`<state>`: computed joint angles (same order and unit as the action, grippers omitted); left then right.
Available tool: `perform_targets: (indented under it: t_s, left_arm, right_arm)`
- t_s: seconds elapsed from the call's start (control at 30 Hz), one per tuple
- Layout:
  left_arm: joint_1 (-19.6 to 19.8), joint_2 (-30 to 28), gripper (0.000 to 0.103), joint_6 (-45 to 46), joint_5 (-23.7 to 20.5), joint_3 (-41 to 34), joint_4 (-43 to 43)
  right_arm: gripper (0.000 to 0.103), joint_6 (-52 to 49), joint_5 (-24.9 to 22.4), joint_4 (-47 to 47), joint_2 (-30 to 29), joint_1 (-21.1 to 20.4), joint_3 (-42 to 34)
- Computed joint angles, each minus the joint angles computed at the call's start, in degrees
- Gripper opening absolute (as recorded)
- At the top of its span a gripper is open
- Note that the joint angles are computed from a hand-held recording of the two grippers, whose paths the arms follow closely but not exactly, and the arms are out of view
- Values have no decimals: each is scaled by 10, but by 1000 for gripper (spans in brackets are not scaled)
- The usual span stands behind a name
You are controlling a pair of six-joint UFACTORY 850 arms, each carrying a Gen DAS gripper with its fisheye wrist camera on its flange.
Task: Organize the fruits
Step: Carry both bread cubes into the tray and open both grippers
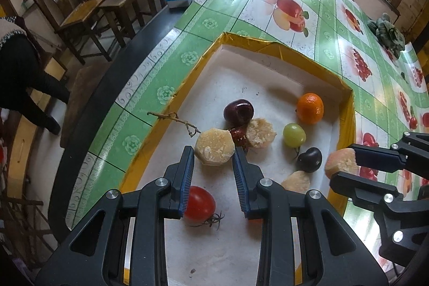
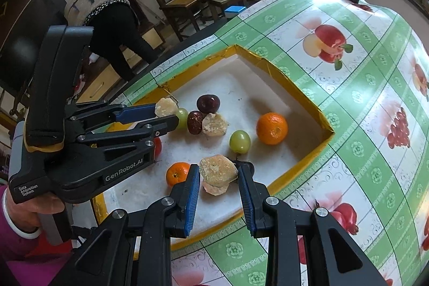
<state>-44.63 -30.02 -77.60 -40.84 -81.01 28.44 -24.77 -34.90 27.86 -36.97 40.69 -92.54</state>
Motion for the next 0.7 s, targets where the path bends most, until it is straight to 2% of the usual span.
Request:
perform_targets:
  t_s: [0.1,0.6,0.7]
  left_arm:
    - [6,3,29,12,16,8,-21]
    - [11,3,28,18,22,17,-31]
    - [15,5,28,21,29,22,-42]
  right_arm:
    - [28,-2,-8,2,-12,1,-14]
    - [29,18,-61,-17,-97,15,-110]
    - [28,19,-59,-8,-106,15,-117]
